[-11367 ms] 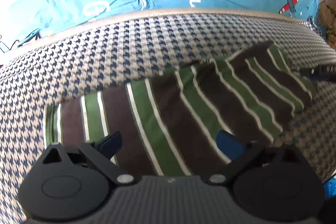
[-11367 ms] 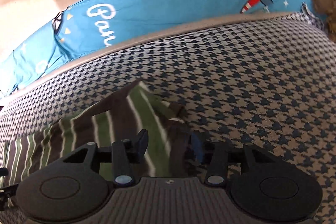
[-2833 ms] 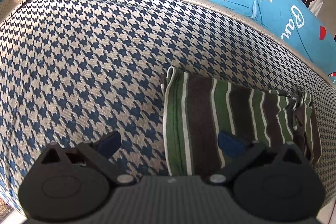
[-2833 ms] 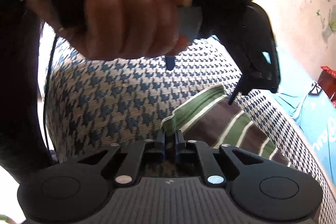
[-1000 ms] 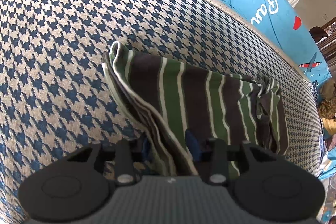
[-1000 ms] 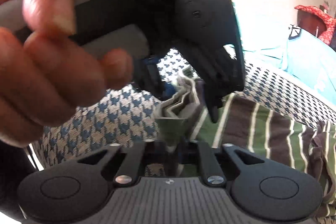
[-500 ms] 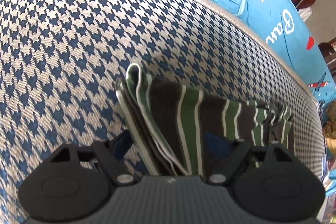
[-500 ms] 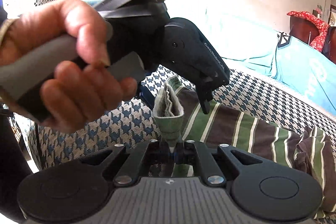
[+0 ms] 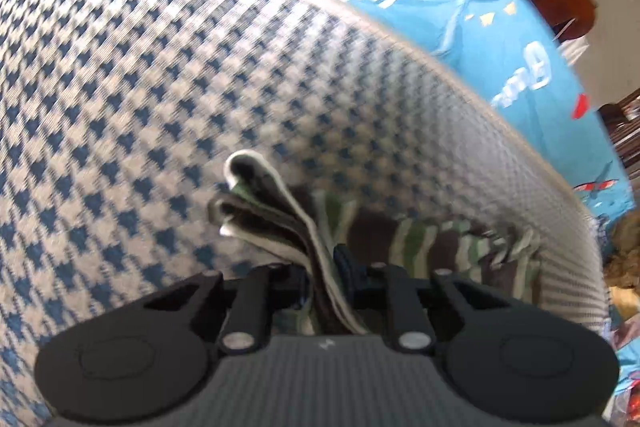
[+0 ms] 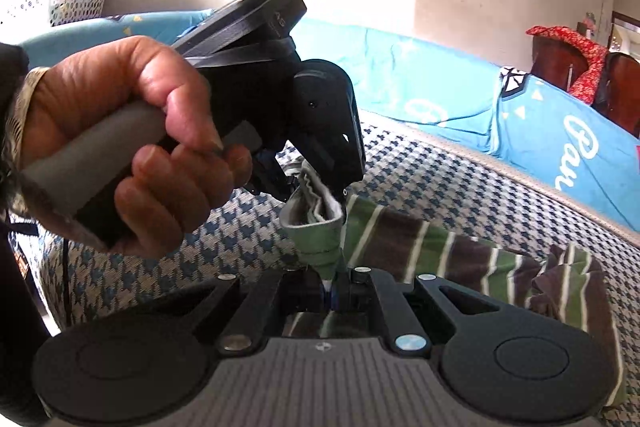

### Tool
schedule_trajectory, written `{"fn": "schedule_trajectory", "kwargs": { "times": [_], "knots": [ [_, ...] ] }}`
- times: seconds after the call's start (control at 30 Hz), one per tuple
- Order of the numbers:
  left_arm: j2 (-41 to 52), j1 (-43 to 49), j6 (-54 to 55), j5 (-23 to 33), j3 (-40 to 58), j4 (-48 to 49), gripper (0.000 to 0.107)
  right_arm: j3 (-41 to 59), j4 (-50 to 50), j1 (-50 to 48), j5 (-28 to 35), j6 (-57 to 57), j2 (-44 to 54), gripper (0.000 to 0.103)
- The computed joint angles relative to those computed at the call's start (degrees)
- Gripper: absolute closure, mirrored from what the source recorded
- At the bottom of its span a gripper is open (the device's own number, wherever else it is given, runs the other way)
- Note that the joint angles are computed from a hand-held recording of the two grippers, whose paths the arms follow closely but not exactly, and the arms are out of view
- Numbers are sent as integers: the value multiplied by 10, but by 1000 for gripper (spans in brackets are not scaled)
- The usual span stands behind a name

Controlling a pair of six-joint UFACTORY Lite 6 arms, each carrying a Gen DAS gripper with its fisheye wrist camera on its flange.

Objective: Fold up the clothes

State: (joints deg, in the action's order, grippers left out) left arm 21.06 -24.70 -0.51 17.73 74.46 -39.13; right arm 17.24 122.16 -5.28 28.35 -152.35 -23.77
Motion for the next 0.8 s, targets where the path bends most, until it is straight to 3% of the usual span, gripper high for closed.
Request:
{"fn": "schedule_trajectory", "kwargs": {
  "times": [0.1, 0.2, 0.4, 0.57, 0.8],
  "knots": [
    [5, -22, -11, -8, 30, 3, 92, -14, -34, -35, 9, 25, -37, 97],
    [22, -57, -71, -12, 72, 54, 92, -18, -100, -97, 35, 79, -68, 97],
    [77, -124, -207, -11, 177, 175, 92, 2, -134, -204, 84, 95, -63, 97],
    [130, -171, -306, 20, 282, 277, 92, 35, -173, -306, 136, 105, -18, 97],
    [283, -221, -372, 110, 509, 348, 92, 64, -199, -353, 129, 153, 8, 97]
  ]
}}
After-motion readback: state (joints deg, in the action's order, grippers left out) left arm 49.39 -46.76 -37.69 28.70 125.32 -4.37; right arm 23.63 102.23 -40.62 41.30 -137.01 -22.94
